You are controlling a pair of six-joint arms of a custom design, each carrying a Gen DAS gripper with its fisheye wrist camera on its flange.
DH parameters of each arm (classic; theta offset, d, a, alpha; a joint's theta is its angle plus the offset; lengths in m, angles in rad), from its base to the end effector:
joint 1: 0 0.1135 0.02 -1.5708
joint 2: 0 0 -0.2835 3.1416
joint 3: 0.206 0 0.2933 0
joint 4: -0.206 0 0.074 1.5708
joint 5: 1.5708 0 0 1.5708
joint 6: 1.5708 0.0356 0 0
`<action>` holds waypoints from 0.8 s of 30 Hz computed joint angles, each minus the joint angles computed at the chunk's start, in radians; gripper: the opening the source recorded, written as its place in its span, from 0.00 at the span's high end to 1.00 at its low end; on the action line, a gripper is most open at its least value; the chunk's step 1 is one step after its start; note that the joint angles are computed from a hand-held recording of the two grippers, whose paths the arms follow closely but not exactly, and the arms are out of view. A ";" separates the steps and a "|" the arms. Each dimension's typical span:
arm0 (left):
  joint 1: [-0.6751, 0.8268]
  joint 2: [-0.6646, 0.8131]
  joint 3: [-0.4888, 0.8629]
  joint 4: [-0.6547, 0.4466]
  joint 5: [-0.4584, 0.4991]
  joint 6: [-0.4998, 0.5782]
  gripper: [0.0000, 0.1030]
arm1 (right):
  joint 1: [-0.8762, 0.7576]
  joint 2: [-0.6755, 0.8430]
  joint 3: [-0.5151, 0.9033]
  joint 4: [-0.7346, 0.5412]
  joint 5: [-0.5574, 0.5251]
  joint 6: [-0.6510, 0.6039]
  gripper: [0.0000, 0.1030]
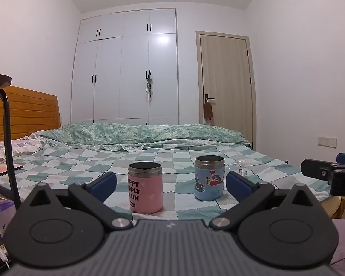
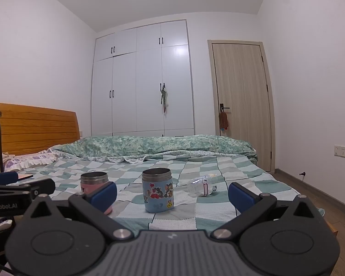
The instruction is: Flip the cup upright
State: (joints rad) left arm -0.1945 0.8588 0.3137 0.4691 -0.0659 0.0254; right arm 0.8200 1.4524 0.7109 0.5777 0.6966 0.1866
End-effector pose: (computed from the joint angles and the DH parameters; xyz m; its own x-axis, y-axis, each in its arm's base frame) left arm 0.2169 -0.0403 0.2222 -0.0712 0.0399 -0.9967 0.1303 0.9910 0.0303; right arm 0.2478 0.2321 0.2288 -0.1332 0.0658 -0.9889 -0.1061 0.9911 0.0802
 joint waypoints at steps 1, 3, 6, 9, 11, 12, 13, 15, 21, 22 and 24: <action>0.001 0.000 0.001 -0.002 0.002 -0.001 0.00 | 0.000 0.001 -0.001 0.007 0.001 -0.003 0.00; 0.001 0.001 0.001 -0.002 0.005 -0.002 0.00 | 0.000 0.002 -0.002 0.010 0.001 -0.005 0.00; 0.001 0.006 0.003 0.000 0.006 -0.005 0.00 | 0.000 0.000 -0.002 0.007 0.002 -0.004 0.00; -0.005 0.014 0.008 0.003 -0.004 -0.007 0.00 | 0.001 0.002 -0.001 0.009 0.002 -0.006 0.00; -0.003 0.003 0.001 0.002 -0.002 -0.005 0.00 | 0.001 0.003 -0.001 0.010 0.003 -0.007 0.00; -0.005 0.004 0.001 0.003 -0.003 -0.005 0.00 | 0.001 0.003 -0.001 0.010 0.003 -0.007 0.00; -0.008 0.005 0.002 0.003 -0.006 -0.005 0.00 | 0.001 0.003 0.000 0.010 0.003 -0.007 0.00; -0.014 0.007 0.002 0.005 -0.011 -0.004 0.00 | 0.001 0.003 -0.001 0.010 0.003 -0.007 0.00; -0.006 0.002 0.000 0.003 -0.004 -0.007 0.00 | 0.002 0.002 -0.001 0.009 0.003 -0.006 0.00; -0.002 0.000 -0.001 0.002 0.002 -0.008 0.00 | 0.002 0.001 -0.001 0.009 0.003 -0.006 0.00; -0.003 0.001 -0.001 0.003 0.000 -0.007 0.00 | 0.002 0.001 -0.001 0.009 0.003 -0.006 0.00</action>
State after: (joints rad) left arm -0.1977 0.8593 0.3126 0.4721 -0.0659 0.0179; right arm 0.8220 1.4534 0.7096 0.5868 0.6999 0.1802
